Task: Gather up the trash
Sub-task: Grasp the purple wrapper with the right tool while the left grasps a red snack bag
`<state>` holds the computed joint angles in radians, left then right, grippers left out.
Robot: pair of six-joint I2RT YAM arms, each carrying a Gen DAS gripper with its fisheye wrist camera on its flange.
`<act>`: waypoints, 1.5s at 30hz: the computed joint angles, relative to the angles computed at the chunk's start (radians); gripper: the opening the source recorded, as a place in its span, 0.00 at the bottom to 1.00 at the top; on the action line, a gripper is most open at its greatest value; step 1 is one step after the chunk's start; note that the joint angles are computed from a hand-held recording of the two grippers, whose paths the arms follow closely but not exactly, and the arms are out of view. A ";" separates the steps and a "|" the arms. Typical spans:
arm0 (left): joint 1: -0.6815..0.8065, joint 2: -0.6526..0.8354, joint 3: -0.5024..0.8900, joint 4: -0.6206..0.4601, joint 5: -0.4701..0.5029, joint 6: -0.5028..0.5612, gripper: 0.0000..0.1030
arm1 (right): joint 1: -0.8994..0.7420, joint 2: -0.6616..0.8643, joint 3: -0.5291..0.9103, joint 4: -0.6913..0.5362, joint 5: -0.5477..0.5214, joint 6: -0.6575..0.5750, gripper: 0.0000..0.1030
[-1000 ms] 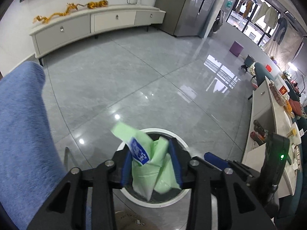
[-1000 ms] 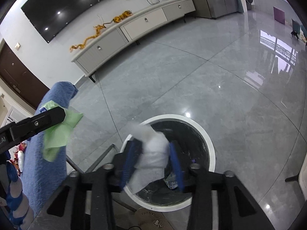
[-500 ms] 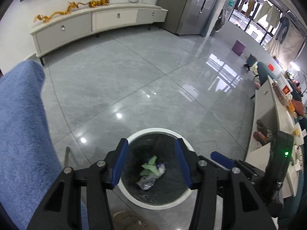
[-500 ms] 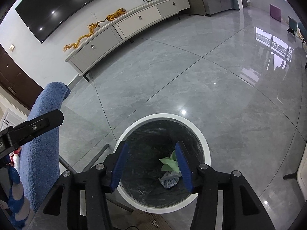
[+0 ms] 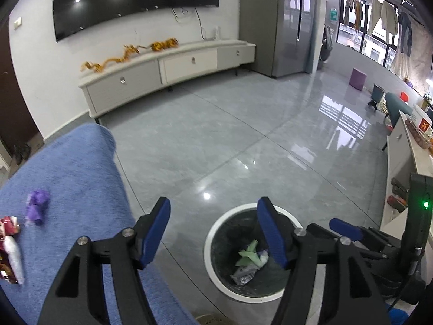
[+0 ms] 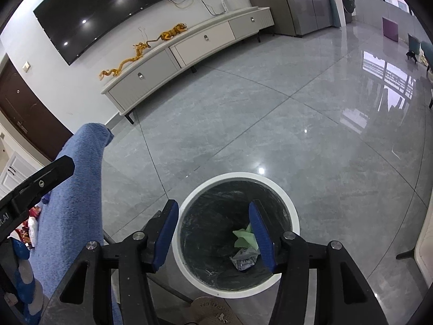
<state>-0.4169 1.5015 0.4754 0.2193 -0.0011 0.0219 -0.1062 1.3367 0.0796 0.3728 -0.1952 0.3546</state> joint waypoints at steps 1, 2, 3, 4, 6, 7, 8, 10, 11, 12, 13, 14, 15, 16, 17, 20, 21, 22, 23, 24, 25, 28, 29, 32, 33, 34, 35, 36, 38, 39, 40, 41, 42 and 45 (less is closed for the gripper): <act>0.003 -0.031 -0.011 -0.009 -0.005 0.000 0.63 | 0.008 -0.034 -0.002 -0.025 0.006 0.003 0.52; 0.008 -0.062 -0.024 -0.017 -0.010 0.001 0.63 | 0.023 -0.086 -0.003 -0.065 0.017 0.009 0.52; 0.015 -0.104 -0.039 -0.031 -0.017 0.003 0.63 | 0.037 -0.134 -0.003 -0.103 0.026 0.013 0.53; 0.019 -0.128 -0.043 -0.043 -0.019 0.004 0.63 | 0.051 -0.165 -0.003 -0.129 0.037 0.020 0.53; 0.037 -0.199 -0.068 -0.072 -0.019 0.011 0.63 | 0.090 -0.261 -0.004 -0.203 0.067 0.036 0.54; 0.049 -0.231 -0.080 -0.083 -0.014 0.015 0.63 | 0.114 -0.309 0.000 -0.245 0.087 0.046 0.54; 0.063 -0.272 -0.091 -0.103 -0.008 0.019 0.63 | 0.140 -0.356 0.004 -0.286 0.107 0.057 0.54; 0.092 -0.338 -0.109 -0.133 0.001 0.033 0.63 | 0.193 -0.444 0.015 -0.367 0.147 0.080 0.55; 0.095 -0.379 -0.129 -0.145 -0.002 0.034 0.63 | 0.232 -0.500 0.023 -0.420 0.177 0.096 0.55; 0.108 -0.421 -0.137 -0.169 0.002 0.039 0.63 | 0.256 -0.529 0.028 -0.448 0.196 0.107 0.55; 0.124 -0.454 -0.141 -0.189 0.010 0.046 0.63 | 0.287 -0.562 0.036 -0.481 0.219 0.120 0.56; 0.147 -0.501 -0.148 -0.218 0.022 0.055 0.63 | 0.322 -0.596 0.047 -0.519 0.246 0.136 0.56; 0.167 -0.529 -0.149 -0.239 0.035 0.063 0.63 | 0.358 -0.624 0.058 -0.553 0.274 0.151 0.56; 0.188 -0.565 -0.151 -0.264 0.047 0.070 0.63 | 0.408 -0.654 0.074 -0.591 0.312 0.171 0.56; 0.218 -0.611 -0.155 -0.295 0.066 0.080 0.63 | 0.451 -0.666 0.088 -0.614 0.346 0.190 0.56; 0.320 -0.705 -0.158 -0.362 0.138 0.113 0.63 | 0.559 -0.689 0.125 -0.669 0.430 0.231 0.56; 0.368 -0.740 -0.155 -0.392 0.174 0.128 0.63 | 0.615 -0.687 0.145 -0.689 0.475 0.255 0.56; 0.414 -0.766 -0.150 -0.417 0.208 0.142 0.63 | 0.661 -0.682 0.162 -0.704 0.510 0.273 0.56; 0.474 -0.798 -0.145 -0.447 0.252 0.161 0.63 | 0.701 -0.670 0.180 -0.712 0.540 0.287 0.56; 0.524 -0.805 -0.140 -0.459 0.289 0.178 0.63 | 0.742 -0.657 0.193 -0.717 0.570 0.300 0.56; 0.589 -0.821 -0.133 -0.480 0.335 0.201 0.63 | 0.775 -0.644 0.208 -0.721 0.594 0.311 0.56; 0.784 -0.835 -0.108 -0.530 0.478 0.272 0.63 | 0.889 -0.576 0.266 -0.724 0.672 0.340 0.56; 0.831 -0.833 -0.100 -0.542 0.511 0.289 0.63 | 0.914 -0.562 0.276 -0.723 0.688 0.347 0.56; 1.029 -0.786 -0.061 -0.558 0.645 0.370 0.63 | 1.007 -0.477 0.344 -0.711 0.740 0.358 0.57; 1.108 -0.755 -0.041 -0.561 0.699 0.401 0.63 | 1.047 -0.446 0.374 -0.712 0.766 0.363 0.57; 1.196 -0.709 -0.015 -0.560 0.756 0.435 0.63 | 1.073 -0.417 0.400 -0.708 0.782 0.361 0.57; 1.247 -0.669 0.001 -0.546 0.786 0.456 0.63 | 1.097 -0.393 0.422 -0.706 0.796 0.362 0.57; 1.314 -0.622 0.029 -0.539 0.821 0.479 0.63 | 1.117 -0.367 0.447 -0.697 0.802 0.356 0.57; 1.412 -0.522 0.079 -0.497 0.865 0.495 0.63 | 1.148 -0.325 0.490 -0.668 0.794 0.338 0.57; 1.456 -0.469 0.106 -0.470 0.880 0.494 0.63 | 1.161 -0.297 0.512 -0.644 0.786 0.324 0.57; 1.488 -0.421 0.130 -0.442 0.886 0.490 0.63 | 1.171 -0.275 0.531 -0.627 0.784 0.313 0.58; 1.518 -0.367 0.156 -0.412 0.888 0.486 0.63 | 1.183 -0.240 0.559 -0.609 0.783 0.296 0.58; 1.552 -0.304 0.188 -0.379 0.888 0.476 0.63 | 1.193 -0.196 0.594 -0.588 0.781 0.274 0.58; 1.599 -0.146 0.272 -0.292 0.863 0.440 0.63 | 1.198 -0.088 0.672 -0.515 0.742 0.216 0.58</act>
